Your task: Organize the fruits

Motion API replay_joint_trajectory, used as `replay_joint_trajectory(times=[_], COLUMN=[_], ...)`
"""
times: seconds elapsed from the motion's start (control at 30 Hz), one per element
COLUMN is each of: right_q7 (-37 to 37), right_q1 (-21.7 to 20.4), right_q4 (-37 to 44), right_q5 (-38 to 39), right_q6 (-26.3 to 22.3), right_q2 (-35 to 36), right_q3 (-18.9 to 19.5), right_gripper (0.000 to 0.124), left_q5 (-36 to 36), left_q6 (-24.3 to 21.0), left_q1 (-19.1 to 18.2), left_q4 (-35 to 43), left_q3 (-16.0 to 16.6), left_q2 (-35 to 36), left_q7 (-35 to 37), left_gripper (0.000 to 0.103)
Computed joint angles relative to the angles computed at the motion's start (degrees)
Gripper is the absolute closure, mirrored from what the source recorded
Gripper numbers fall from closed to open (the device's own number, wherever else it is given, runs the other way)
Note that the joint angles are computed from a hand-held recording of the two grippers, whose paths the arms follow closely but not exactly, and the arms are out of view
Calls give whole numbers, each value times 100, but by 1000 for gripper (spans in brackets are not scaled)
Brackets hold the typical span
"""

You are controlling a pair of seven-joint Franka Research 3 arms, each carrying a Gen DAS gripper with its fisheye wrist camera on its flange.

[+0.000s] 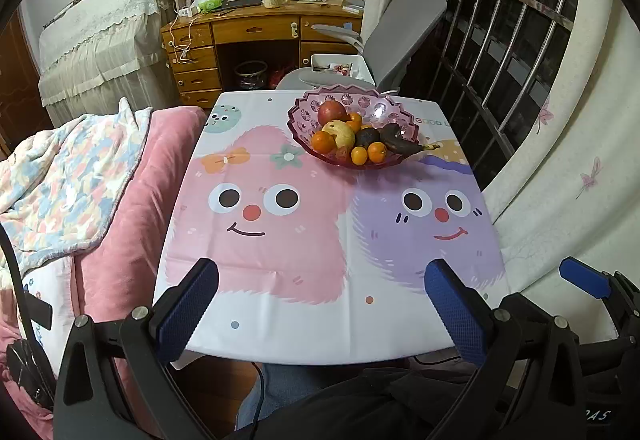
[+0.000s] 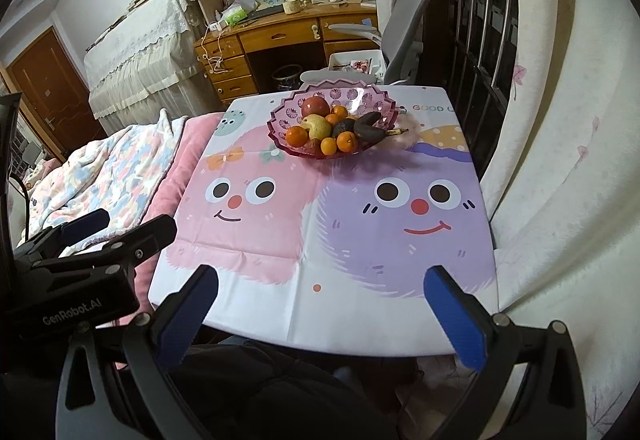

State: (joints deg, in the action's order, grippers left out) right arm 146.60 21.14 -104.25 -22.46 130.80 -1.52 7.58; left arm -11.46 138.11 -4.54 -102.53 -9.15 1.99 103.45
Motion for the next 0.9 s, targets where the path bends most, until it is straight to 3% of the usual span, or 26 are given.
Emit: replay_joint_trajectory(times=[0.9], right_q7=[-5], right_q1=[18], right_q4=[22], right_q5=[3], right_q6=[-33], right_q2=[14], right_q3=[-3], right_gripper=[21], left_q5=[43], left_q6=[64], left_q1=[44], left_q4=[-135], left_q3=[56], left_q2=[-94], left_q7=[27], left_gripper=[1])
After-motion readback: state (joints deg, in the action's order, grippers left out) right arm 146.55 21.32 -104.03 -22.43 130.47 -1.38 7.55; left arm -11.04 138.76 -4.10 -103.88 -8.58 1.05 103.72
